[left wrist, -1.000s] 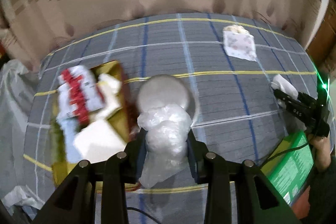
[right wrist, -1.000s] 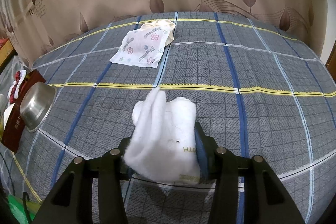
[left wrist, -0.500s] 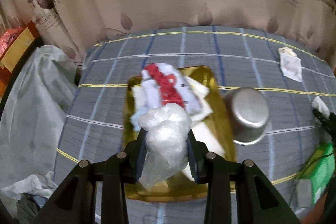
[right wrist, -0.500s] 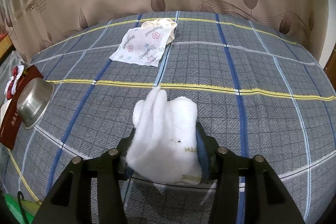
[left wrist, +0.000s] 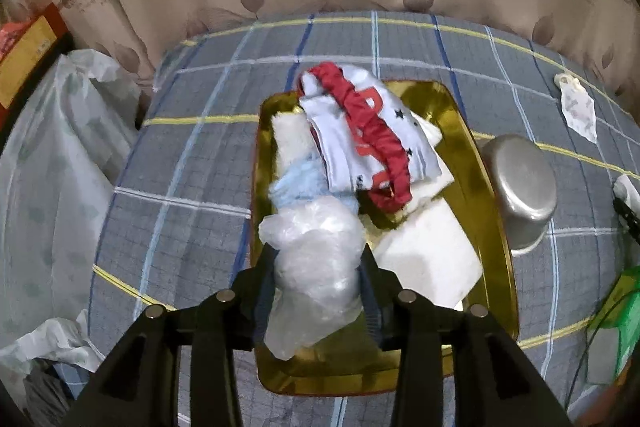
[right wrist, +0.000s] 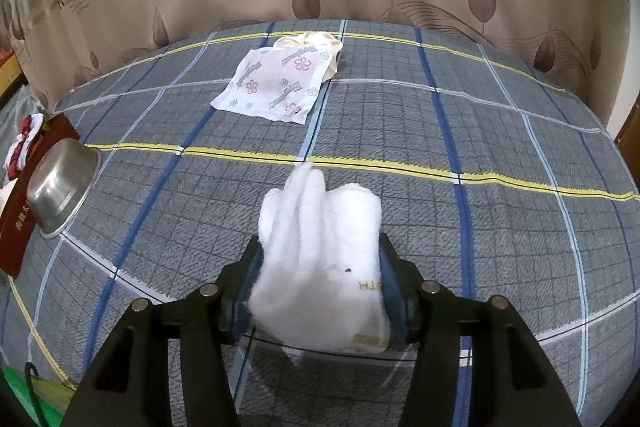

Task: Organize soft objects
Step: 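Carry the clear plastic bag with the left gripper into the gold tray and release, then carry the white sock with the right gripper into the gold tray and release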

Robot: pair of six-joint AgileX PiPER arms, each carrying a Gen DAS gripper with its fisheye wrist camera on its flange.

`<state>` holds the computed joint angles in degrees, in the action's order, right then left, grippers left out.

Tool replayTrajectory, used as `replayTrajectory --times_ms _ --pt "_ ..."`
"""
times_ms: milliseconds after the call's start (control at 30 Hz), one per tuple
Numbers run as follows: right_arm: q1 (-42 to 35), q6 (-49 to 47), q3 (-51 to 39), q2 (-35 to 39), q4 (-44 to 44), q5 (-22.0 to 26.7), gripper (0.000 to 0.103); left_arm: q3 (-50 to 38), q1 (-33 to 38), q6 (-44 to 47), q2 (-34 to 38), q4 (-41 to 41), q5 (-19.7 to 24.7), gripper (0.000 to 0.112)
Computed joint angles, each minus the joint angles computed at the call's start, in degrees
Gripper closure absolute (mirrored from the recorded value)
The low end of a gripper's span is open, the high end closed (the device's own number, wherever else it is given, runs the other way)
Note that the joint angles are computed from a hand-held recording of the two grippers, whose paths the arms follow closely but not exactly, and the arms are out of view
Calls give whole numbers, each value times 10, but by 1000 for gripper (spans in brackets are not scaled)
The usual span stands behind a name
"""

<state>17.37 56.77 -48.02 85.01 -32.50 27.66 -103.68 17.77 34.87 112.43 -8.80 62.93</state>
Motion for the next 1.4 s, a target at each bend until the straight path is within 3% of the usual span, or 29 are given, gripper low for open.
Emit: replayTrajectory --times_ms 267,533,667,900,1133,1400 --pt "2 0 -3 3 -3 5 51 -15 10 21 5 -17 20 61" --pt "4 -32 -21 12 18 27 49 75 21 49 -64 -35 -57 61" --pt "-11 -112 -59 28 91 62 50 137 29 74 -109 -46 -111 61" --pt "-17 -164 -118 57 140 133 51 189 53 81 -144 -74 -156 61" --pt "2 -159 -180 82 124 222 68 188 86 77 -143 -103 -151 61" --pt "52 -148 -255 82 118 252 69 171 112 64 -134 -112 -151 61"
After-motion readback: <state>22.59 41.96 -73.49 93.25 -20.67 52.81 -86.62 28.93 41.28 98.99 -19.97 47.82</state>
